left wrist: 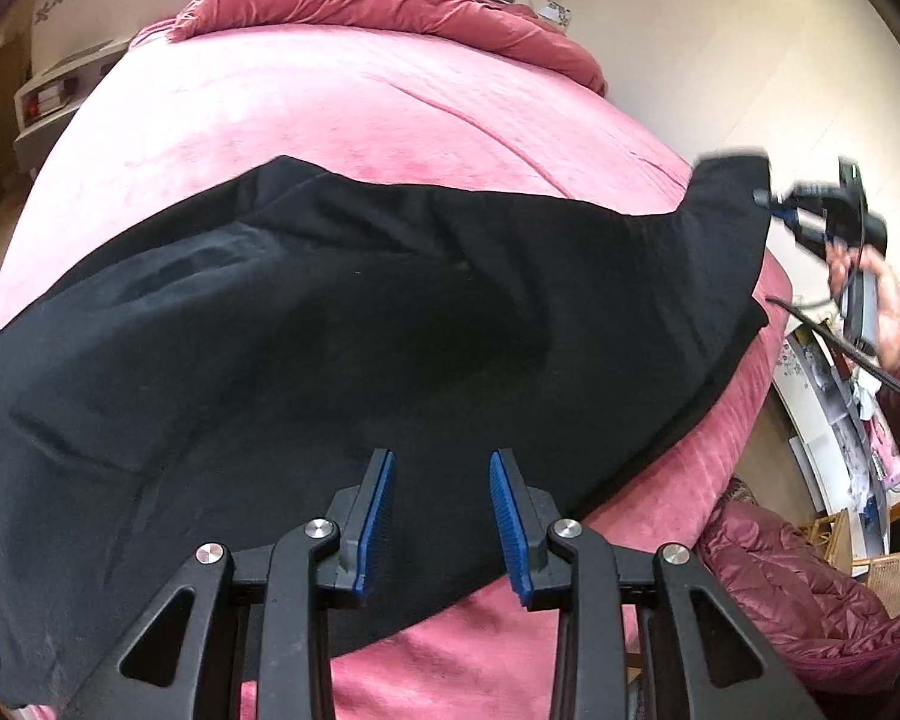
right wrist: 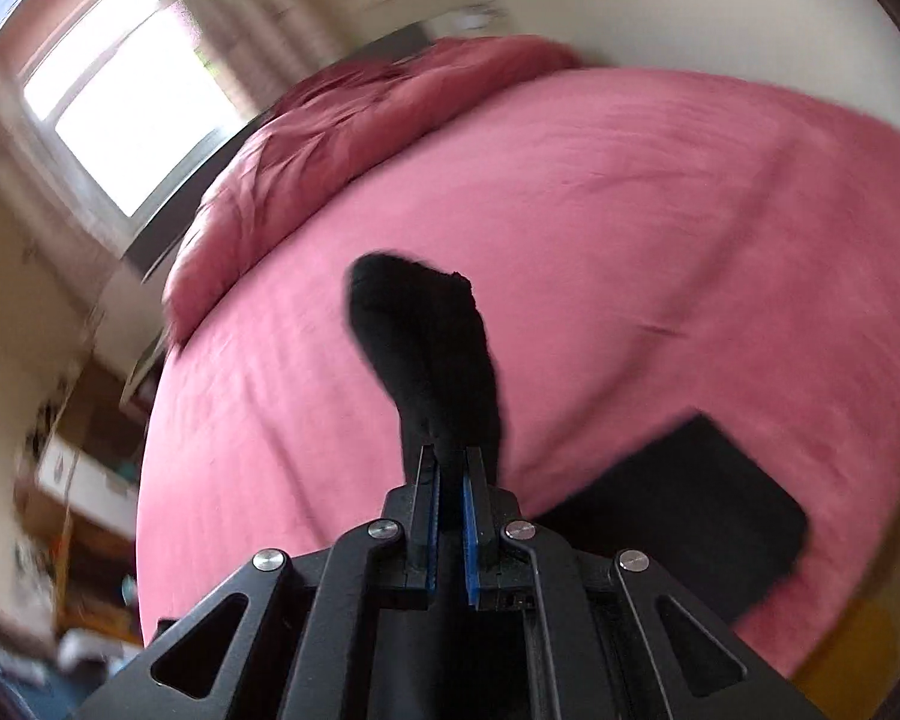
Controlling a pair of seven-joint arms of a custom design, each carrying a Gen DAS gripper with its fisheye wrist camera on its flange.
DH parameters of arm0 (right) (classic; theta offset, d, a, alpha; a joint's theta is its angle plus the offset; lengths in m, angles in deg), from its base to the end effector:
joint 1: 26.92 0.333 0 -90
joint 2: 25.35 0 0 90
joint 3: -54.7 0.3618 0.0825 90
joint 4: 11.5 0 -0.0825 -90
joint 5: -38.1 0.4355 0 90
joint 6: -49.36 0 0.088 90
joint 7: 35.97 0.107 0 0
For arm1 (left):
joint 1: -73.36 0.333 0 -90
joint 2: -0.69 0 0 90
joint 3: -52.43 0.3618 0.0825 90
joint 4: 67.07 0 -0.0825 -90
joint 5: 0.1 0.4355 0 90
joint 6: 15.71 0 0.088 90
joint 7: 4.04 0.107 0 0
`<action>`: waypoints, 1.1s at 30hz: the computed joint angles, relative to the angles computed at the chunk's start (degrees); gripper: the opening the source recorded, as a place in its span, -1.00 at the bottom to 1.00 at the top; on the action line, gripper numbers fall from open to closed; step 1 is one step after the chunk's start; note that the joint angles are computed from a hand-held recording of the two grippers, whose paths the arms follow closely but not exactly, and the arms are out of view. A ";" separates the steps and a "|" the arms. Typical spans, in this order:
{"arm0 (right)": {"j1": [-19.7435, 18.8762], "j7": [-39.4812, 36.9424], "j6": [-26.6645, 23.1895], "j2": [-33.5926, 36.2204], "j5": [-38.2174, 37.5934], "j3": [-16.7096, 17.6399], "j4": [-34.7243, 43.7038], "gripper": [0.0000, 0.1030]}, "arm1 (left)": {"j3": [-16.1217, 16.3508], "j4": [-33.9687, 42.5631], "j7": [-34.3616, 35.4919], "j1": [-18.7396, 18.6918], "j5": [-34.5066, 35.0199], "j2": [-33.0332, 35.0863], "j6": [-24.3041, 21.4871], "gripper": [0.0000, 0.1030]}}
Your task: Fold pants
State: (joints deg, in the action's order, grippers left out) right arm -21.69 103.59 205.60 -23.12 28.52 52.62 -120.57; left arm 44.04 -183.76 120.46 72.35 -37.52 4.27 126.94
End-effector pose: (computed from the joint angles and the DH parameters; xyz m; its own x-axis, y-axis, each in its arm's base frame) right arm 0.6685 0.0434 0.5959 -0.4537 -0.7823 -0.4269 -0.5372 0.6223 -0.5694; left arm 0.6362 -0.1007 0.4747 -0.3727 -0.8763 0.3052 -0.8479 0.1880 -0.4956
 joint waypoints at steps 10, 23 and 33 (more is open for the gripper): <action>-4.08 3.09 8.39 -3.91 12.15 -1.66 -17.00 -0.88 | -0.69 1.77 -2.66 -1.25 5.51 0.96 -1.41 -0.35; -5.48 5.19 9.03 -6.01 12.01 -0.92 -21.09 -0.86 | -0.93 0.85 -1.14 -1.27 5.22 0.40 -1.86 -0.28; 4.38 -14.30 8.77 -12.44 31.83 -2.95 -25.27 -0.66 | -1.22 -2.95 8.04 -2.32 3.80 -1.28 -0.55 -0.02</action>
